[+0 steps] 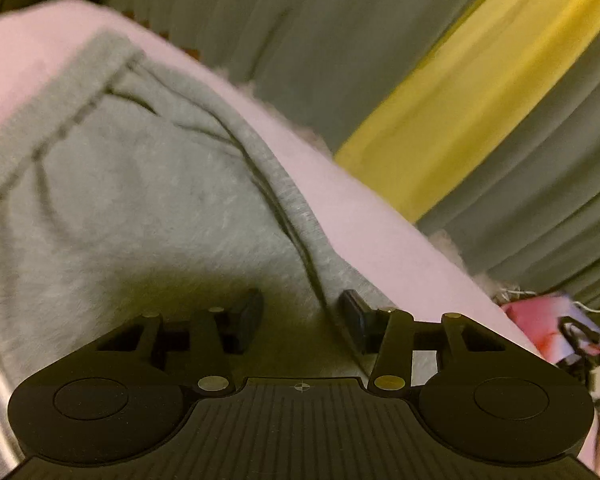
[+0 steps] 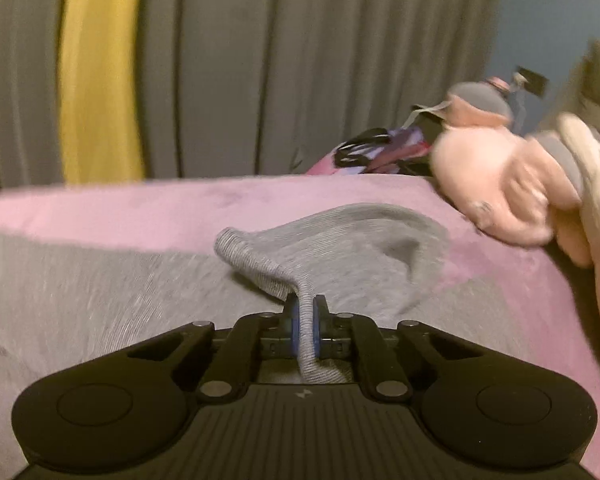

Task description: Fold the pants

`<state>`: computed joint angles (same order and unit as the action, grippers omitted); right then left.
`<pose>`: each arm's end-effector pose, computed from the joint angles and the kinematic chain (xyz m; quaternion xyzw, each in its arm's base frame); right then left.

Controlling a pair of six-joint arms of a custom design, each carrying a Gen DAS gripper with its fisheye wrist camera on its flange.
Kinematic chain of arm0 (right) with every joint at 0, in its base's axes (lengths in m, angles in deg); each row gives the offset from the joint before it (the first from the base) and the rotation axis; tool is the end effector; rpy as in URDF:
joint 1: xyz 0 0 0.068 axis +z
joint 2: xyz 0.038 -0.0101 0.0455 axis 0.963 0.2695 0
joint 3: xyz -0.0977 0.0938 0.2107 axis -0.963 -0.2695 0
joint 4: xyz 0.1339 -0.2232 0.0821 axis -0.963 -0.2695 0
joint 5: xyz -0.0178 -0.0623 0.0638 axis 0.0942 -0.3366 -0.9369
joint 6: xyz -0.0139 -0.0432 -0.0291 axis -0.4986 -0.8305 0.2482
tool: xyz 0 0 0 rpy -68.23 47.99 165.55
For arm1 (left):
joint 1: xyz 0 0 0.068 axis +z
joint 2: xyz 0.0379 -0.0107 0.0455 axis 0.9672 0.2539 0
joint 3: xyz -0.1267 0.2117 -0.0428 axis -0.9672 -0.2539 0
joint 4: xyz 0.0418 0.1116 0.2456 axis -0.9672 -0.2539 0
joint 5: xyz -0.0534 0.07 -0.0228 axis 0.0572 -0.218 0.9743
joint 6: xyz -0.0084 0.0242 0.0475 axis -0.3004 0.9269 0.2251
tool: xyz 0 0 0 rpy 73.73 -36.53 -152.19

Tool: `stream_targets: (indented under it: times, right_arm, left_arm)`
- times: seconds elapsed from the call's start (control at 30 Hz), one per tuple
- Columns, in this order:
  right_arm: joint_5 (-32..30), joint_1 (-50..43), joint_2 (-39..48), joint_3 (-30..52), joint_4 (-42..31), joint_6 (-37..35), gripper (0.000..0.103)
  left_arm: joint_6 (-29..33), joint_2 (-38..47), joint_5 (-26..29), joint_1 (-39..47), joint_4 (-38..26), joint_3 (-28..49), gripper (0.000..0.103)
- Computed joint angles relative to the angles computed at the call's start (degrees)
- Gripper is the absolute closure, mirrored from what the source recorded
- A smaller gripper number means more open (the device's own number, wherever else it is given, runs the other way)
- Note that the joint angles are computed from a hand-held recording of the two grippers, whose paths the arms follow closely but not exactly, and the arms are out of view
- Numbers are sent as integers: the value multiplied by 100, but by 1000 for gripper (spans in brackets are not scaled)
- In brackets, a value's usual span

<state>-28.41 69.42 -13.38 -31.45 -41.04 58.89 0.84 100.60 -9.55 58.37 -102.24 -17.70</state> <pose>0.2047 -0.0278 0.2241 0.1330 0.8843 -0.1306 0.4281 0.3349 -0.0977 0.2355 -0.2928 0.9023 -0.1299 0.2887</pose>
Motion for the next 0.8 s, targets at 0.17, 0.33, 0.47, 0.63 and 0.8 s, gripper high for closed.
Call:
stream_targets:
  times: [0.17, 0.33, 0.47, 0.63, 0.8]
  right_arm:
    - [-971, -1275, -386, -111, -85, 781, 97]
    - [-2125, -2412, -771, -89, -451, 1237, 98]
    - [-3315, -3596, -1242, 197, -1044, 1367, 98]
    - [-4970, -5763, -1424, 546, -1692, 819, 100]
    - [-5988, -7367, -723, 713, -2410, -654, 99]
  left_arm:
    - [185, 194, 362, 137, 430, 3, 94]
    - [202, -573, 110, -59, 668, -451, 99]
    - [426, -1919, -111, -310, 467, -941, 99]
    - [274, -4227, -978, -1173, -410, -1744, 102]
    - [-665, -5299, -2375, -2887, -2299, -2022, 101]
